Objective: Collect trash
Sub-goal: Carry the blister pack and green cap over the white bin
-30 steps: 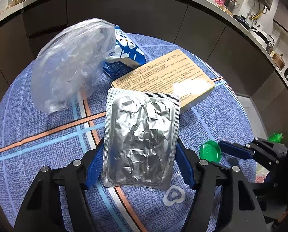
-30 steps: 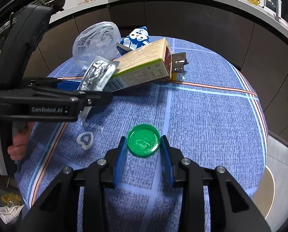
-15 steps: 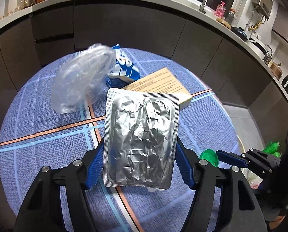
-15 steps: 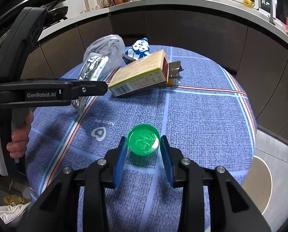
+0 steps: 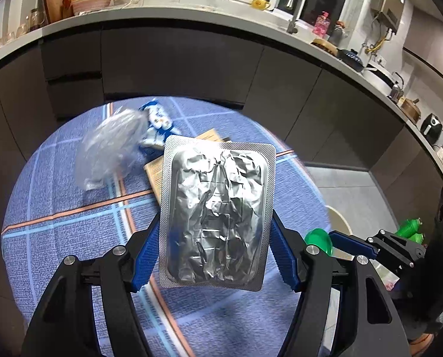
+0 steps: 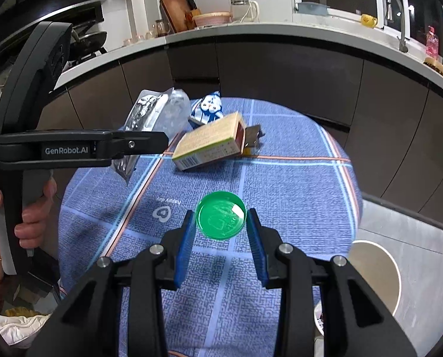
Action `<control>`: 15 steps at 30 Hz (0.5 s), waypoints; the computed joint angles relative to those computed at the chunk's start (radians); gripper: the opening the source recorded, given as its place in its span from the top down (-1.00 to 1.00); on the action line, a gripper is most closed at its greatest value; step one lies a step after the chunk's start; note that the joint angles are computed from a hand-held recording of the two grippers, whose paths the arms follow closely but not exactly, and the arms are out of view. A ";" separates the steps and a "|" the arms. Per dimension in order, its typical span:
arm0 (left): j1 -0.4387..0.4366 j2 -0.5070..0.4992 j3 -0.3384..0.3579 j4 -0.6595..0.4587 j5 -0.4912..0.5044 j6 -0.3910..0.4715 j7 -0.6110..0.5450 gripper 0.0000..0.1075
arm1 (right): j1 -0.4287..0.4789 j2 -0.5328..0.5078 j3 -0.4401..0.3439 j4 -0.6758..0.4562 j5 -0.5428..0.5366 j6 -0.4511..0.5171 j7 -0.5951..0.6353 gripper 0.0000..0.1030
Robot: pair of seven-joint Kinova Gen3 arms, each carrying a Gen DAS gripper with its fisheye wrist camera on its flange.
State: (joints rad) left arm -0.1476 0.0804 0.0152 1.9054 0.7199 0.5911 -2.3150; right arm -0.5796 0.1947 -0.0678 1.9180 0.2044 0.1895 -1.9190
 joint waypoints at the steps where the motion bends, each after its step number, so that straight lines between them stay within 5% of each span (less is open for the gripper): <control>1: -0.001 -0.010 0.002 0.002 0.011 0.007 -0.009 -0.18 | -0.016 -0.012 0.017 0.008 0.013 -0.002 -0.014 0.30; 15: 0.090 -0.067 0.006 -0.038 0.011 0.046 0.020 -0.18 | -0.040 -0.137 0.058 0.108 0.311 -0.019 -0.320 0.30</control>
State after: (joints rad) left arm -0.0571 0.0133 0.0213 1.8675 0.7306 0.6373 -2.2945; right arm -0.6192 0.0581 -0.0094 2.0255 0.5151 0.1704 -2.2387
